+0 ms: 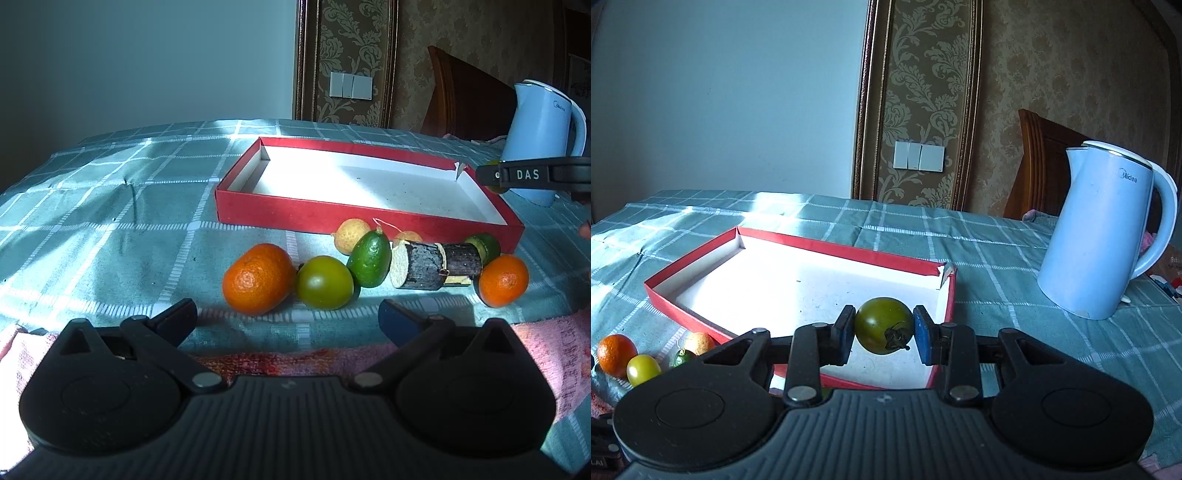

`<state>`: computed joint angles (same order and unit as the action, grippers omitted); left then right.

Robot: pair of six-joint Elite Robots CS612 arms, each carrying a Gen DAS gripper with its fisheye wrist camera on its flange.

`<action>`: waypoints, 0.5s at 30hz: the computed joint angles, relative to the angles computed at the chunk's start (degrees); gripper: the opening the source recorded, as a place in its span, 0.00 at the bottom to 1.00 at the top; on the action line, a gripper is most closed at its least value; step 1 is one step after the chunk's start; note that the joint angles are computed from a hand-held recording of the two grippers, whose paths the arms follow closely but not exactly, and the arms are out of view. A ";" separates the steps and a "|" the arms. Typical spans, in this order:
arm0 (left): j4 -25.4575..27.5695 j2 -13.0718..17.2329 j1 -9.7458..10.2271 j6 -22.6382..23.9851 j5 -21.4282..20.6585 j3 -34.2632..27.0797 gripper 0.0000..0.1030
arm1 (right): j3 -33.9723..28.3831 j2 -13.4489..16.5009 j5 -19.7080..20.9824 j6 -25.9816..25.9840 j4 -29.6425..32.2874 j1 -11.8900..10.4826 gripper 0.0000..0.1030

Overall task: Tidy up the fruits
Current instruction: 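Lower the green tomato into the red tray and open the right tool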

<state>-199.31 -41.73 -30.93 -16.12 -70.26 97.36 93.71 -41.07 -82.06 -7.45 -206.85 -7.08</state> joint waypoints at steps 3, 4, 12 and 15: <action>-0.02 0.03 0.14 -0.20 -0.58 -0.07 1.00 | -2.70 1.17 -0.11 -0.42 4.15 0.50 0.32; -0.18 0.04 0.15 -0.24 -0.66 -0.04 1.00 | -3.44 1.46 -0.08 -0.27 5.40 0.59 0.32; -0.98 0.15 0.08 0.63 -1.01 0.01 1.00 | -7.66 3.29 -1.55 -0.97 12.28 1.45 0.32; -0.81 0.12 0.00 0.80 -0.87 -0.01 1.00 | -8.28 3.51 -1.57 -0.87 13.75 1.58 0.32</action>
<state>-200.13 -41.61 -30.93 -15.32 -71.14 97.36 85.43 -37.55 -83.63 -8.32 -193.11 -5.49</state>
